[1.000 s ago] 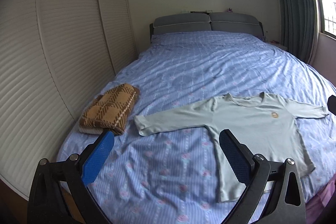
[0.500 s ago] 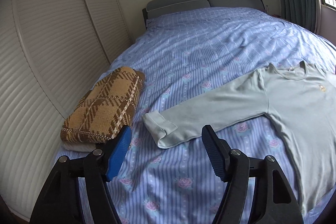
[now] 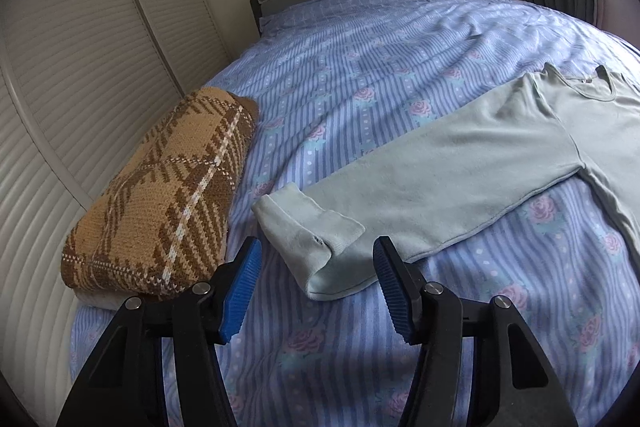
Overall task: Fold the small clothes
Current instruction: 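Move the left tool to the sleeve cuff and close on it, then carry the sleeve with the left tool across the shirt body and release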
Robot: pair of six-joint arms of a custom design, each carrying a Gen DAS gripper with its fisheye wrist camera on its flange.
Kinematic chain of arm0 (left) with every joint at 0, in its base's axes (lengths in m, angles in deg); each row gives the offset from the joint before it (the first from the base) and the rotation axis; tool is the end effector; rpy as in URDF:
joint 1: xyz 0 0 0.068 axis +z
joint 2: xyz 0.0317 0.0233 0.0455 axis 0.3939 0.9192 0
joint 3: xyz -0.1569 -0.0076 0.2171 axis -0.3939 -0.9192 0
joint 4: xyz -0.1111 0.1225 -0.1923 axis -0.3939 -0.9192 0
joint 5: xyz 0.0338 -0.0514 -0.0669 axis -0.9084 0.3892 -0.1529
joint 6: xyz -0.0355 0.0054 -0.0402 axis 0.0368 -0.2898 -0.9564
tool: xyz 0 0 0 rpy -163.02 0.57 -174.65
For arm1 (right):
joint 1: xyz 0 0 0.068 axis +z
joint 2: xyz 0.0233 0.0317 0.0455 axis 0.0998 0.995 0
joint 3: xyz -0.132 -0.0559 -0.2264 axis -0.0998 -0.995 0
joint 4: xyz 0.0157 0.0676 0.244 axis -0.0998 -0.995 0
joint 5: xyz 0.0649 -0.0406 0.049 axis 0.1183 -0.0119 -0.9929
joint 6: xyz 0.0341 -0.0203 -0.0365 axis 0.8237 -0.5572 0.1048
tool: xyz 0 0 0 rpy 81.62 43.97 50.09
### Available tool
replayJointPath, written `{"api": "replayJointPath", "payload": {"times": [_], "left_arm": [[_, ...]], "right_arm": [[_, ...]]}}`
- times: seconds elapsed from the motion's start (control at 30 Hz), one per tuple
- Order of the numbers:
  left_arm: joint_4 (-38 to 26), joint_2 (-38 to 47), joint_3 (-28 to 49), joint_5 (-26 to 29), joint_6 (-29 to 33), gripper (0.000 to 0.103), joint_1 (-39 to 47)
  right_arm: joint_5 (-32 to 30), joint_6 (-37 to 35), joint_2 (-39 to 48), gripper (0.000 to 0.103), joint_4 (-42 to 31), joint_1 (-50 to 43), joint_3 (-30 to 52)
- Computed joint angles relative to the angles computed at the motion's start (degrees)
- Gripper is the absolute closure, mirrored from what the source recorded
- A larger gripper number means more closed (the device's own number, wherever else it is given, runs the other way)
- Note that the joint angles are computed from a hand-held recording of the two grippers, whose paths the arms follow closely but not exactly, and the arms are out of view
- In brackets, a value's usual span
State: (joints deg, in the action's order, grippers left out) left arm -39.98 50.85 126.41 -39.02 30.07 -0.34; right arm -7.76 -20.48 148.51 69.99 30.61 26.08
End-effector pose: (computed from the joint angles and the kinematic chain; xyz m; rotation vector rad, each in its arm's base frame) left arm 0.3013 -0.1152 0.0905 0.2785 2.2807 0.2989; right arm 0.2640 0.1087 0.1572 0.1111 2.3020 -0.0065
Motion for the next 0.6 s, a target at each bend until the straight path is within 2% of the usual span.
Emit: {"api": "replayJointPath", "payload": {"times": [0.13,0.2,0.23,0.33,0.4,0.47,0.6], "left_arm": [[-0.7,2.1,1.3,1.6,0.3,0.051,0.9],[-0.3,2.1,1.2,2.3,-0.3,0.056,1.5],[-0.8,1.9,1.4,2.8,-0.8,0.066,2.0],[-3.0,1.8,2.4,6.7,-3.2,0.077,4.2],[-3.9,1.1,2.4,6.9,-4.4,0.087,4.7],[-4.0,-0.4,1.7,7.6,-5.4,0.091,5.3],[-5.0,-5.4,-0.2,7.7,-8.3,0.093,4.5]], "right_arm": [[-0.7,0.4,1.6,0.000,0.2,-0.4,0.5],[-0.6,0.4,1.9,0.000,0.3,-0.3,0.3],[-0.6,0.3,2.0,0.000,0.2,-0.2,0.4],[-0.9,0.7,1.4,0.000,0.3,-0.3,0.0],[-0.2,0.7,0.0,0.000,0.9,-0.2,-1.1],[0.7,0.2,-1.7,0.000,1.1,0.1,-1.9],[0.9,-0.8,-3.8,0.000,-0.1,-0.8,-2.6]]}}
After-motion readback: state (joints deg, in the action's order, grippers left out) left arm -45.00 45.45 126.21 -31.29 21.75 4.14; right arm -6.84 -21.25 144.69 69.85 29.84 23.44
